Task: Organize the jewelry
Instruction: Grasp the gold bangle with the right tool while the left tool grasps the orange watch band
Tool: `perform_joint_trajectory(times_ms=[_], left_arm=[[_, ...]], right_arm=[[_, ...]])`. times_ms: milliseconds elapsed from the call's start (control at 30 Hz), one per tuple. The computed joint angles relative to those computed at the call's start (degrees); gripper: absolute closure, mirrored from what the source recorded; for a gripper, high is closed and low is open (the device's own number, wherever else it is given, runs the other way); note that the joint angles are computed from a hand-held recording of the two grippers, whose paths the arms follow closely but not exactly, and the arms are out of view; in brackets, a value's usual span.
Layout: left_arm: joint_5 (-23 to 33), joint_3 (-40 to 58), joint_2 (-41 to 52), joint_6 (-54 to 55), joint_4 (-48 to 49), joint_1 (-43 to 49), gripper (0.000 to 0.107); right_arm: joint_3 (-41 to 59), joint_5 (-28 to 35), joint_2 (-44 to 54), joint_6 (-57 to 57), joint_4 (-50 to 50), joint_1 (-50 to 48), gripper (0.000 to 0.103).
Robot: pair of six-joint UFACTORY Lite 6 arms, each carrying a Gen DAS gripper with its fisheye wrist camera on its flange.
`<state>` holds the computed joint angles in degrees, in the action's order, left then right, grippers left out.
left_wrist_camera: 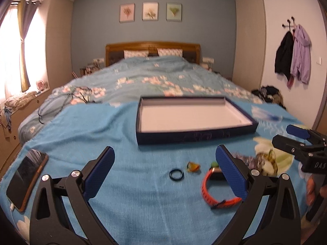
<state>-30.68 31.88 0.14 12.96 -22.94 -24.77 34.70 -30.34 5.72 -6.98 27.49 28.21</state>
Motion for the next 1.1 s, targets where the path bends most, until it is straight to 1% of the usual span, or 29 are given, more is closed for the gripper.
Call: perform_joint_trajectory(times_ms=[67, 133, 167, 200, 233, 267, 300, 333, 367, 400, 467, 500, 567, 633, 700, 767, 833, 867, 933, 1000, 1033, 1100], left_arm=[[1.9, 0.7, 1.4, -2.9, 4.6, 1.4, 0.010], [3.7, 1.8, 3.0, -9.1, 13.2, 3.2, 0.010], [4.8, 2.6, 3.8, -10.2, 15.7, 3.5, 0.011], [5.6, 3.6, 4.9, -10.4, 16.9, 3.5, 0.014], [6.5, 4.3, 5.6, -11.6, 19.1, 3.6, 0.017], [7.6, 5.2, 6.7, -13.6, 22.1, 3.7, 0.022], [9.0, 6.8, 8.2, -15.9, 25.3, 3.8, 0.025], [10.0, 7.7, 9.0, -18.1, 28.0, 3.8, 0.026], [11.2, 8.5, 9.7, -20.7, 31.0, 3.5, 0.029], [12.3, 9.7, 10.8, -23.2, 34.0, 3.4, 0.032], [14.0, 12.3, 13.2, -27.8, 39.1, 2.8, 0.038], [14.7, 13.5, 14.4, -30.0, 41.6, 2.5, 0.042], [16.1, 14.9, 15.3, -33.5, 45.2, 1.8, 0.046], [17.2, 16.7, 16.8, -37.8, 49.7, 1.0, 0.053], [18.0, 18.9, 18.7, -47.0, 58.9, 0.7, 0.062], [18.2, 19.8, 19.2, -55.1, 67.2, 1.1, 0.065], [18.1, 21.1, 20.4, -59.3, 71.4, 1.2, 0.066], [18.0, 21.7, 20.9, -62.6, 74.7, 1.3, 0.066], [17.8, 22.7, 21.5, -70.4, 82.9, 1.8, 0.070], [17.8, 23.8, 22.3, -74.2, 86.8, 1.6, 0.074], [18.0, 24.2, 22.4, -76.4, 89.0, 1.7, 0.075], [18.5, 25.2, 23.0, -79.4, 91.8, 1.4, 0.087]], right_arm=[[0.4, 2.7, 0.8, -1.3, -0.2, -1.0, 0.006], [0.5, 5.1, 1.1, -1.3, -1.5, -2.4, 0.006], [0.4, 6.0, 1.3, -0.1, -3.1, -3.2, 0.008], [0.3, 7.6, 1.3, 2.5, -6.4, -4.4, 0.010], [0.3, 8.3, 1.6, 4.4, -8.6, -5.0, 0.014], [0.3, 9.2, 1.9, 8.0, -12.7, -6.0, 0.017], [0.5, 9.9, 2.2, 11.2, -16.3, -6.8, 0.019], [0.5, 10.5, 2.4, 14.4, -19.9, -7.6, 0.026], [0.7, 10.8, 2.7, 15.5, -21.2, -8.1, 0.031], [1.0, 11.3, 3.2, 16.8, -22.8, -8.5, 0.033], [2.0, 12.0, 4.5, 19.3, -25.9, -9.2, 0.044], [2.8, 12.5, 5.2, 21.6, -28.5, -9.5, 0.048], [3.8, 13.3, 6.4, 24.3, -31.8, -9.8, 0.060], [4.8, 14.0, 7.3, 21.9, -29.6, -9.2, 0.065], [5.3, 14.2, 7.6, 19.6, -27.0, -8.9, 0.065], [5.1, 14.1, 7.2, 18.9, -26.1, -8.9, 0.065], [5.0, 14.7, 6.9, 19.1, -26.7, -9.0, 0.067], [5.2, 15.4, 7.0, 18.8, -26.6, -8.9, 0.071], [5.4, 16.0, 7.3, 21.2, -29.2, -9.3, 0.078], [5.6, 16.2, 7.4, 23.2, -31.4, -9.9, 0.084], [5.9, 16.3, 7.7, 25.1, -33.2, -10.3, 0.095], [6.0, 15.9, 7.9, 31.6, -39.8, -11.2, 0.096]])
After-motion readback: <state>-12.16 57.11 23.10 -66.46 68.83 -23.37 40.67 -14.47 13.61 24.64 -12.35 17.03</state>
